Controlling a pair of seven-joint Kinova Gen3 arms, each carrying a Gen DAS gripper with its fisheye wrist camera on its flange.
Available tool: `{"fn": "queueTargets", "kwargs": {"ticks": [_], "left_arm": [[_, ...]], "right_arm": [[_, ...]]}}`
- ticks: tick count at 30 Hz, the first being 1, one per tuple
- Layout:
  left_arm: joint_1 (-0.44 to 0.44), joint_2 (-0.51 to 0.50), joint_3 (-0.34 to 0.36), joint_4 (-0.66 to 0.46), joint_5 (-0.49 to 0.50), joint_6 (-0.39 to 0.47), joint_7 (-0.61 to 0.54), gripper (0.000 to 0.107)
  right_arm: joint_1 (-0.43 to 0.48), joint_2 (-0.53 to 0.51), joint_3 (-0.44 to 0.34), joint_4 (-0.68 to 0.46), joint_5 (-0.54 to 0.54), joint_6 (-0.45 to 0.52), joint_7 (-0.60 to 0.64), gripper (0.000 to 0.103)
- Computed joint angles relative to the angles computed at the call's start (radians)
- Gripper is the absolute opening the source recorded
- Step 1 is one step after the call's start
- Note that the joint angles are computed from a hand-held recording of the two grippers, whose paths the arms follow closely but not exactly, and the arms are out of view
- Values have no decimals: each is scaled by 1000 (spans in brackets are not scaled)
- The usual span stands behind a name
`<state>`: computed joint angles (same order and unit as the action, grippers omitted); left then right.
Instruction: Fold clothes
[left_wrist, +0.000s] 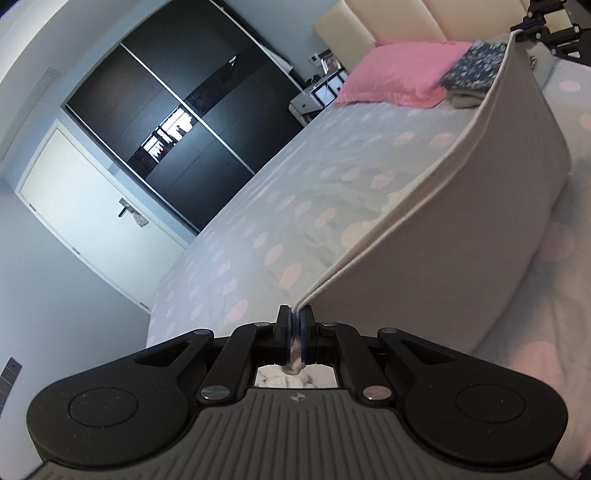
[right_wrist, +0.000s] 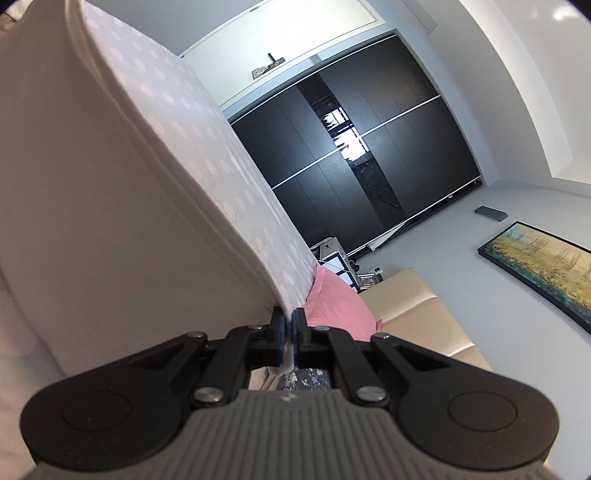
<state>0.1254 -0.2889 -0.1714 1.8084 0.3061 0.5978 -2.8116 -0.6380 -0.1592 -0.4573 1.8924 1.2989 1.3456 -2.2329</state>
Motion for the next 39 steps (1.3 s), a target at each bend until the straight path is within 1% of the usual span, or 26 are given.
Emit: {"fn": "queueTargets", "kwargs": {"ticks": [2, 6, 9, 12, 15, 18, 23, 27, 30, 31, 33, 34, 35, 36, 37, 39], "left_arm": [[-23, 46, 28, -32, -16, -17, 41, 3], [-63, 156, 97, -109, -65, -50, 124, 3], [-90, 258, 158, -193, -153, -41, 224, 3], [-92, 356, 193, -270, -248, -38, 313, 3], [-81, 459, 206, -356, -322, -13, 386, 3], [-60, 560, 202, -445, -383, 27, 454, 3], [-34, 679, 191, -514, -441, 42, 516, 3], [-31, 730, 188, -529, -453, 34, 551, 3], [-18, 764, 177, -547, -467, 57, 590, 3], [-14, 768, 172, -550, -470, 62, 608, 6], [-7, 778, 164, -557, -478, 73, 644, 10], [-5, 781, 162, -559, -479, 78, 660, 10], [-14, 775, 168, -558, -471, 82, 668, 12], [-23, 769, 172, -557, -462, 86, 677, 16], [-30, 762, 174, -561, -452, 95, 692, 20], [-59, 745, 188, -574, -418, 122, 704, 22]], "right_arm": [[23, 26, 43, -26, 14, -61, 20, 4], [66, 106, 125, -117, 2, -169, 63, 4], [91, 179, 185, -180, -9, -244, 91, 4], [103, 259, 243, -244, -36, -304, 109, 4], [107, 347, 302, -306, -60, -361, 129, 4], [110, 433, 352, -353, -89, -411, 144, 4], [113, 555, 421, -410, -145, -479, 172, 4], [98, 613, 468, -426, -179, -516, 182, 4], [93, 647, 494, -454, -239, -527, 201, 4], [92, 655, 502, -465, -261, -527, 211, 5], [91, 672, 518, -489, -306, -525, 231, 9], [82, 673, 529, -492, -318, -523, 226, 14], [74, 674, 539, -495, -329, -519, 219, 25], [71, 665, 545, -495, -347, -513, 213, 28], [70, 654, 548, -495, -364, -506, 207, 29], [71, 634, 551, -497, -396, -490, 194, 30]]}}
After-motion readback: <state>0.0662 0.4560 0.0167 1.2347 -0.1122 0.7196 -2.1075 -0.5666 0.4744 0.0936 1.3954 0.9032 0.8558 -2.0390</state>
